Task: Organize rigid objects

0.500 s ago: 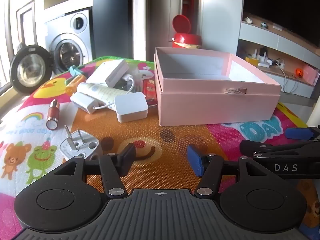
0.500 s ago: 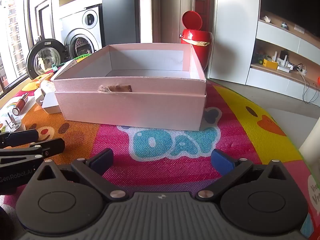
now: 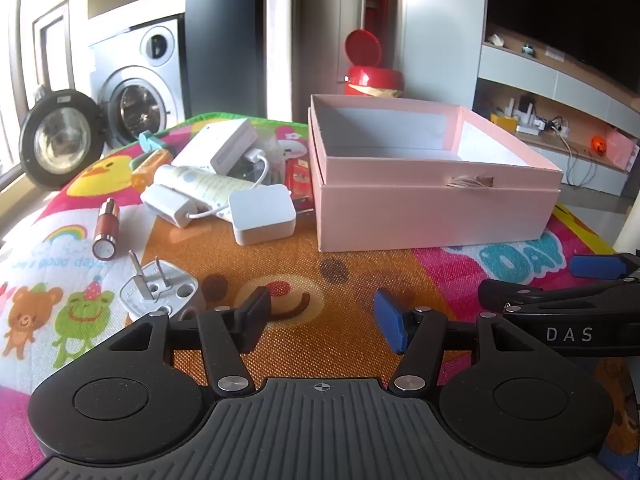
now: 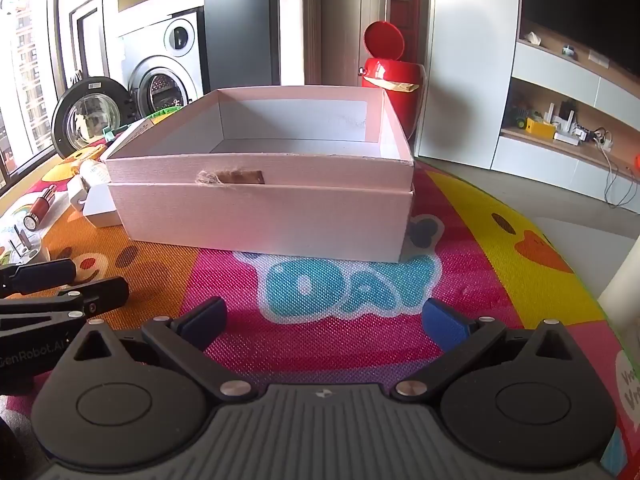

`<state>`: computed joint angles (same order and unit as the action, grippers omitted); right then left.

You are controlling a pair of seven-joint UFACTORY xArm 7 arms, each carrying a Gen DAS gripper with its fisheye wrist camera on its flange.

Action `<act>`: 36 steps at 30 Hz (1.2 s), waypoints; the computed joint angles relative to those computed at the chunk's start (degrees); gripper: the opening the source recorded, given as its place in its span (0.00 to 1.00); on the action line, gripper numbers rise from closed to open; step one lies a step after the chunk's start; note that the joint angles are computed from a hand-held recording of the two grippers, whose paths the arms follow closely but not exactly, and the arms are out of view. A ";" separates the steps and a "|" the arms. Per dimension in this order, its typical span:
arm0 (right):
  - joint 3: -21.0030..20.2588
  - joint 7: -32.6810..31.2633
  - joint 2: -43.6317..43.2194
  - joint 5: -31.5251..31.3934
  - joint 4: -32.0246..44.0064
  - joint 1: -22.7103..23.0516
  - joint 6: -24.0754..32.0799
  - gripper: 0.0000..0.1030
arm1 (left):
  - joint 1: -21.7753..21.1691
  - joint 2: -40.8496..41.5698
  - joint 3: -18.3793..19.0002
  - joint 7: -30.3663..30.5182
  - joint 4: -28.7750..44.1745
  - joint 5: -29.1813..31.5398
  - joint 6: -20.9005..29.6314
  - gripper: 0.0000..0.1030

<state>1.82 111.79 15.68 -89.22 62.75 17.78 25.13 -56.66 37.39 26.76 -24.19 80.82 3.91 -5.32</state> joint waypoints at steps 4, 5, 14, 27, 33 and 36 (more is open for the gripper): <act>-0.11 -0.11 0.33 0.20 0.41 -0.03 -0.20 1.00 | -0.84 0.11 0.83 -0.21 -0.01 0.00 0.22 0.61; -0.13 -0.33 0.28 0.39 0.41 -0.04 -0.23 1.00 | -0.17 0.09 0.26 -0.02 0.15 0.14 0.26 0.61; -0.21 -0.49 0.25 0.56 0.41 0.09 -0.15 1.00 | -0.22 0.09 0.31 -0.34 0.19 0.42 0.29 0.61; -0.23 -0.52 0.24 0.61 0.40 0.15 -0.14 1.00 | 0.00 0.04 0.13 -0.36 0.14 0.52 0.22 0.61; -0.26 -0.52 0.23 0.60 0.39 0.15 -0.17 1.00 | 0.07 0.02 0.04 -0.31 0.14 0.48 0.21 0.61; -0.26 -0.53 0.24 0.61 0.40 0.15 -0.17 1.00 | 0.06 0.02 0.04 -0.30 0.14 0.47 0.21 0.61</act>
<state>1.56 111.26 15.92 -88.60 63.15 17.94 24.97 -56.60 37.41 26.80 -24.49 80.96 4.38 -5.11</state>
